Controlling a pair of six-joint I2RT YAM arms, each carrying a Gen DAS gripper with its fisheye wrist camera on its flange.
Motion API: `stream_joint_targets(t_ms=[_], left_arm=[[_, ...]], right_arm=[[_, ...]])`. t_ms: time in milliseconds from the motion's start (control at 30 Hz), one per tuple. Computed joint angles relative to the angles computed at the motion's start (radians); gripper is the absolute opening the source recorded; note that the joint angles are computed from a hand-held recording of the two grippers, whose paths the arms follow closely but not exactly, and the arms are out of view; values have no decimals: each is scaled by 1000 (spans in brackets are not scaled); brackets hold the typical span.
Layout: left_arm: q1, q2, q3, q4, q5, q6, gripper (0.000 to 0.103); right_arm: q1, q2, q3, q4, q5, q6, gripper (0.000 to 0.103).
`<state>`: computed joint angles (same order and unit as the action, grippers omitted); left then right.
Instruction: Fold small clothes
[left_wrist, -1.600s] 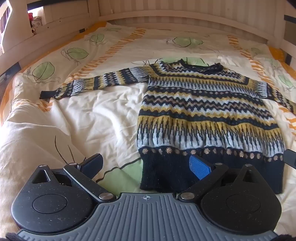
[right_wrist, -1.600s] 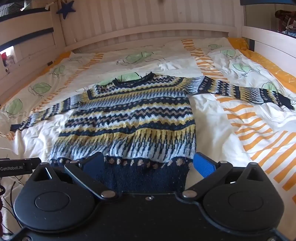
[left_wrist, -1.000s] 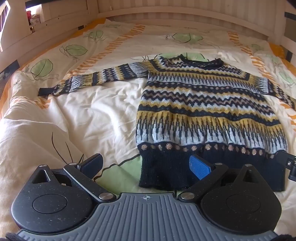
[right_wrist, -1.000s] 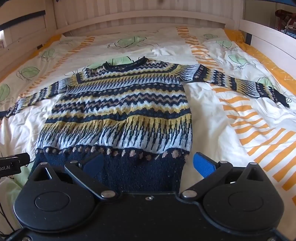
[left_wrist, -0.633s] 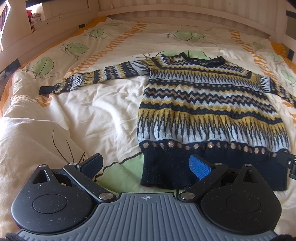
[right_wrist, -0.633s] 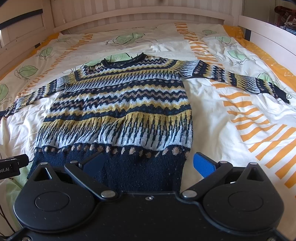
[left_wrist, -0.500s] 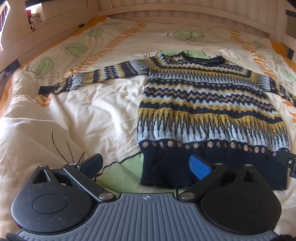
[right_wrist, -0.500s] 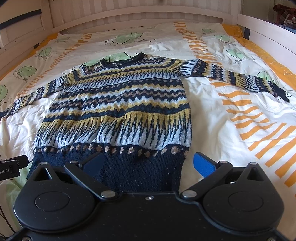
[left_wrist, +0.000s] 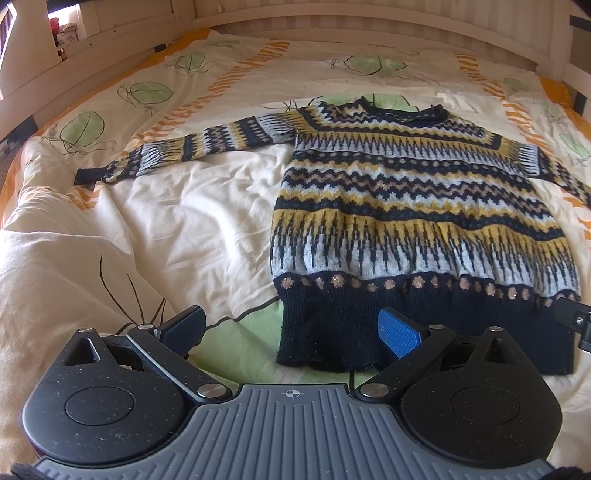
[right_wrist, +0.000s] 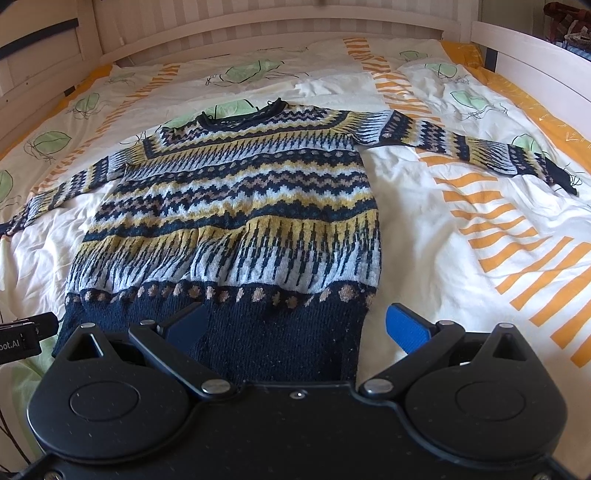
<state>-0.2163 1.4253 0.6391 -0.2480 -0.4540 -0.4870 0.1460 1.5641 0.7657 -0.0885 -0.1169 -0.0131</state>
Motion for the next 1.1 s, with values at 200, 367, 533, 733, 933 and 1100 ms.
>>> stream_joint_targets(t_ms=[200,367,533,733,933,1100], left_arm=[[0,5,-1,3,7,-4,101],[1,10,2,2,12,-7,101],[1,11,3,1,12,-8,101],[-1,12,5,0,13,-12,101],[0,11,4,-1,15,-9,101],[-2,18,14,-4,17,-10,101]], right_arm=[[1,3,2,-1,2,1,102],[3,11,8,-9,6,1,102],[7,12,10,-11,12,-3,102],[13,15,16,-16,17,-8,102],[30,7,11,-4,47,-32,102],[52,1,8,2,84,-42,102]])
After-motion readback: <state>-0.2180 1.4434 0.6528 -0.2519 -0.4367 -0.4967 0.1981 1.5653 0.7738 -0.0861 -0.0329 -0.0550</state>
